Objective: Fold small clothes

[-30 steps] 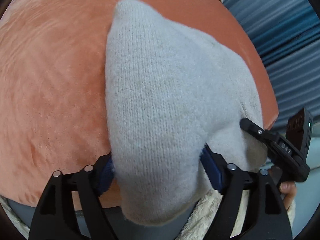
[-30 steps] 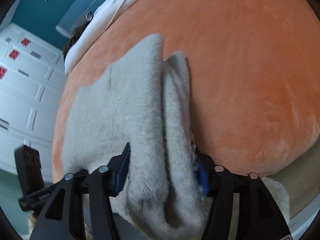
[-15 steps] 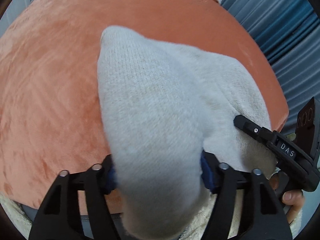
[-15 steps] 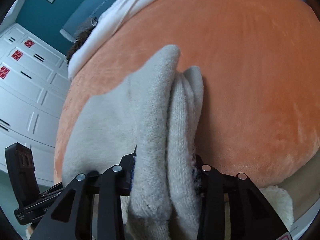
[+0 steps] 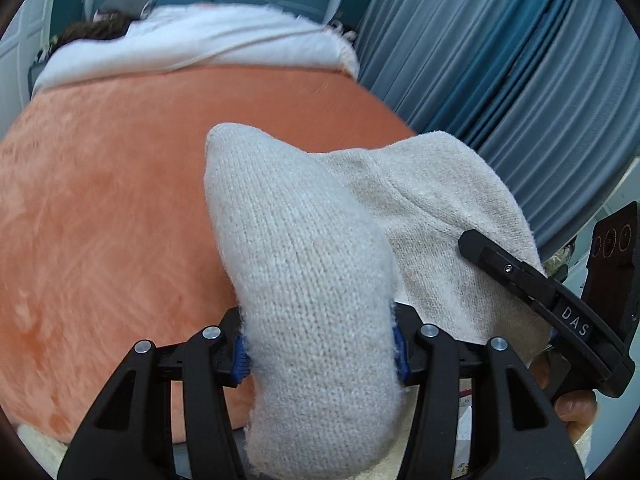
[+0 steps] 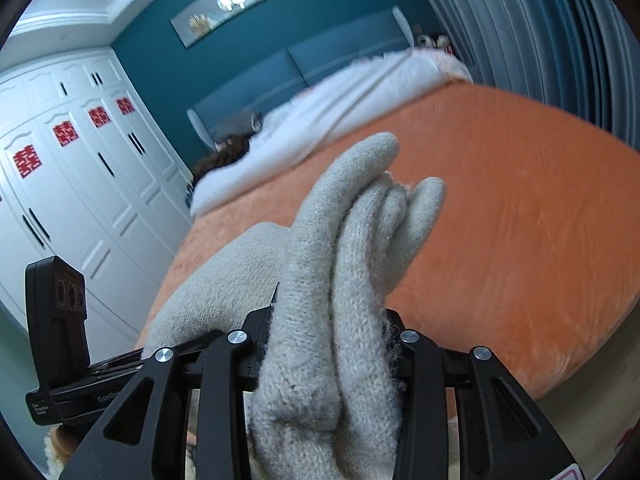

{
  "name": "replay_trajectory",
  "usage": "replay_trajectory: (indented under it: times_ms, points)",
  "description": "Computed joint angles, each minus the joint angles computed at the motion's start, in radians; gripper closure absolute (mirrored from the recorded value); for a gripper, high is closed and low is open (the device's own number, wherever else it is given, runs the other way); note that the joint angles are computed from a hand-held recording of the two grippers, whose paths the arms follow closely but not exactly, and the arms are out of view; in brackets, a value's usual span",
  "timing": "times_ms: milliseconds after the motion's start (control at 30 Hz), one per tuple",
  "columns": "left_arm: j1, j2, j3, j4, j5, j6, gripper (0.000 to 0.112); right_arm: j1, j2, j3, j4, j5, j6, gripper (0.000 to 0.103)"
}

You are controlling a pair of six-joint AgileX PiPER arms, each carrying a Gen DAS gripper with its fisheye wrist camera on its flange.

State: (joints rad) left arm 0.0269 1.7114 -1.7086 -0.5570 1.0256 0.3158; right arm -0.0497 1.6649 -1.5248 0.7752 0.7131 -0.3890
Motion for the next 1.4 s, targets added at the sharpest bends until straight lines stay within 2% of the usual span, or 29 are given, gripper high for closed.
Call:
replay_trajectory:
  times_ms: [233,400,567,667,767,900,967,1033,1067,1100,1167,1200,1267,1300,1333,1367,1400]
  points:
    - [0.074,-0.076,-0.147,-0.097,0.055,0.110,0.062,0.018,-0.137,-0.037,0.029,-0.047,-0.002,0.069]
    - [0.189,-0.096,-0.272,-0.218,0.096,0.210,0.062,0.060,-0.169,-0.149,0.049,-0.064,-0.019,0.069]
    - [0.357,-0.067,-0.428,-0.354,0.152,0.296,0.061,0.161,-0.128,-0.308,0.013,-0.085,-0.001,0.068]
    - [0.455,-0.025,-0.522,-0.419,0.183,0.318,0.061,0.226,-0.061,-0.416,0.012,-0.096,0.005,0.068]
    - [0.522,0.014,-0.561,-0.447,0.174,0.358,0.060,0.280,0.017,-0.504,0.020,-0.092,0.024,0.068]
    - [0.584,0.059,-0.491,-0.487,0.148,0.444,0.055,0.328,0.135,-0.540,0.054,-0.093,0.033,0.067]
    - [0.593,0.099,-0.406,-0.489,0.109,0.489,0.052,0.344,0.201,-0.527,0.070,-0.103,0.031,0.065]
    - [0.594,0.148,-0.326,-0.469,0.060,0.512,0.048,0.369,0.284,-0.482,0.051,-0.122,0.025,0.058]
    - [0.586,0.183,-0.266,-0.455,0.025,0.516,0.041,0.379,0.339,-0.480,-0.008,-0.121,0.072,0.055]
    - [0.576,0.211,-0.203,-0.423,-0.019,0.511,0.038,0.389,0.404,-0.475,-0.105,-0.113,0.159,0.052]
    - [0.559,0.272,-0.100,-0.297,-0.098,0.458,0.038,0.395,0.485,-0.426,-0.272,-0.103,0.329,0.051]
    - [0.559,0.289,-0.067,-0.257,-0.118,0.436,0.038,0.391,0.496,-0.383,-0.300,-0.109,0.360,0.051]
    - [0.588,0.341,-0.047,-0.257,-0.117,0.418,0.038,0.378,0.486,-0.293,-0.245,-0.155,0.314,0.051]
    - [0.607,0.364,-0.057,-0.272,-0.103,0.409,0.034,0.370,0.489,-0.278,-0.215,-0.164,0.289,0.045]
    - [0.619,0.387,-0.074,-0.281,-0.094,0.386,0.030,0.367,0.507,-0.302,-0.215,-0.148,0.298,0.036]
    - [0.627,0.415,-0.109,-0.283,-0.084,0.344,0.023,0.365,0.539,-0.356,-0.227,-0.114,0.322,0.032]
    - [0.632,0.453,-0.168,-0.279,-0.059,0.302,0.019,0.362,0.588,-0.438,-0.242,-0.064,0.351,0.031]
